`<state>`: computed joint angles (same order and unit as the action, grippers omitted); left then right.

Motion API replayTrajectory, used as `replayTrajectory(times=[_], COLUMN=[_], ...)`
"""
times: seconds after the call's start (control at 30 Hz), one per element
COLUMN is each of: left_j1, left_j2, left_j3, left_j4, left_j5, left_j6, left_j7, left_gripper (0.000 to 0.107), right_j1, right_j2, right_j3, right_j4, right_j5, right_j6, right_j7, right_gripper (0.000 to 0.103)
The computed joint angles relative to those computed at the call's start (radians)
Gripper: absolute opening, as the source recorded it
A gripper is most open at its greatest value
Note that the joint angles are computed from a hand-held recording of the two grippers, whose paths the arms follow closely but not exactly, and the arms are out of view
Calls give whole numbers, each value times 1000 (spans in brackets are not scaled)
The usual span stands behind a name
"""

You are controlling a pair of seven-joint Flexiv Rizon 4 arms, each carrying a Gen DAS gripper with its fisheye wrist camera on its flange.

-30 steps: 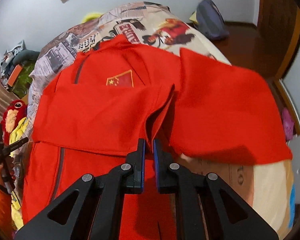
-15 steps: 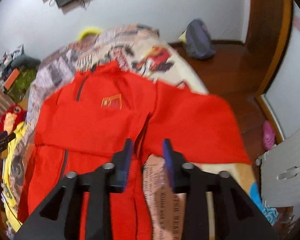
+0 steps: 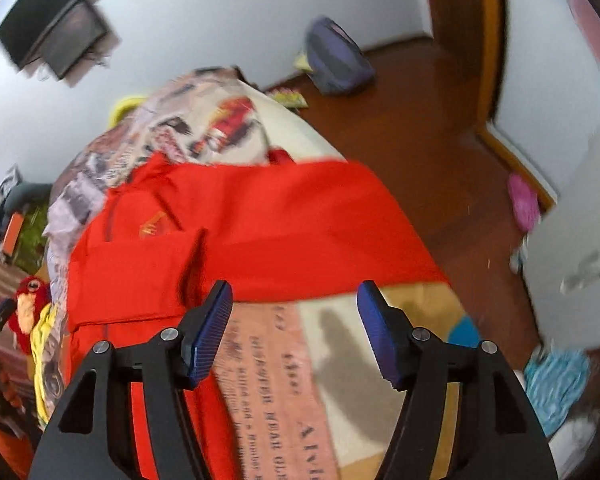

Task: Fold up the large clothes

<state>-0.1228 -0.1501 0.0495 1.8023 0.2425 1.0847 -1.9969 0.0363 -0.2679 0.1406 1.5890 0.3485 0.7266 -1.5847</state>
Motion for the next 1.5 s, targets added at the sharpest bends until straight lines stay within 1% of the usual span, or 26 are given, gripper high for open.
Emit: replayTrajectory(times=[0.07, 0.2, 0.27, 0.33, 0.43, 0.53, 0.63, 0.7, 0.73, 0.77, 0.8, 0.83, 0.87, 1.03, 1.2, 1.3, 1.4, 1.47, 1.5], left_j1=[1, 6, 1, 5, 28, 39, 42, 41, 41, 41, 43, 44, 43, 36, 33, 31, 36, 42, 45], left_j2=[-24, -54, -65, -69, -75, -78, -80, -80, -79, -77, -76, -72, -68, -45, -9, 21, 45, 64, 75], left_j3=[-2, 1, 16, 24, 20, 19, 23, 28, 30, 31, 30, 30, 32, 36, 26, 25, 26, 25, 26], left_j4=[-11, -4, -8, -1, 26, 48, 64, 70, 72, 76, 80, 88, 93, 107, 125, 143, 154, 170, 179], left_j5=[-2, -38, -23, -28, -85, -128, -146, -143, -142, -142, -145, -148, -145, -111, -85, -59, -28, -10, 5], left_j6=[-9, -3, -10, -9, 12, 27, 39, 36, 35, 33, 34, 39, 42, 43, 64, 86, 95, 105, 110], left_j7=[-2, 8, -16, -29, -17, -12, -12, -15, -16, -17, -14, -11, -13, -23, -6, 0, 1, 8, 10], left_gripper=[93, 93, 93, 93, 93, 93, 93, 93, 93, 93, 93, 93, 93, 93, 93, 93, 93, 93, 93], right_j1=[-15, -24, -45, -66, -72, -58, -33, -13, -2, 8, 13, 18, 18, 11, 24, 51, 96, 115, 128], right_j2=[-37, -109, -151, -167, -199, -223, -239, -241, -240, -230, -225, -215, -202, -131, -73, -42, -33, -39, -45], right_j3=[-4, -14, -6, 5, 8, 2, -16, -25, -28, -29, -30, -31, -26, 8, 57, 92, 110, 140, 142], right_j4=[-32, -78, -117, -129, -146, -151, -149, -139, -134, -120, -112, -101, -91, -60, -91, -112, -134, -162, -172], right_j5=[25, 24, 66, 113, 137, 104, 35, -26, -65, -104, -133, -164, -183, -194, -131, -86, -67, -24, -14], right_j6=[-48, -74, -94, -72, -23, 20, 65, 94, 106, 123, 133, 141, 150, 228, 271, 303, 314, 281, 271], right_j7=[2, 71, 104, 132, 193, 261, 347, 387, 391, 383, 382, 374, 359, 273, 186, 109, 51, -6, -15], right_gripper=[61, 61, 61, 64, 64, 64, 61, 54, 45, 31, 24, 11, 10, 9, 9, 9, 9, 9, 9])
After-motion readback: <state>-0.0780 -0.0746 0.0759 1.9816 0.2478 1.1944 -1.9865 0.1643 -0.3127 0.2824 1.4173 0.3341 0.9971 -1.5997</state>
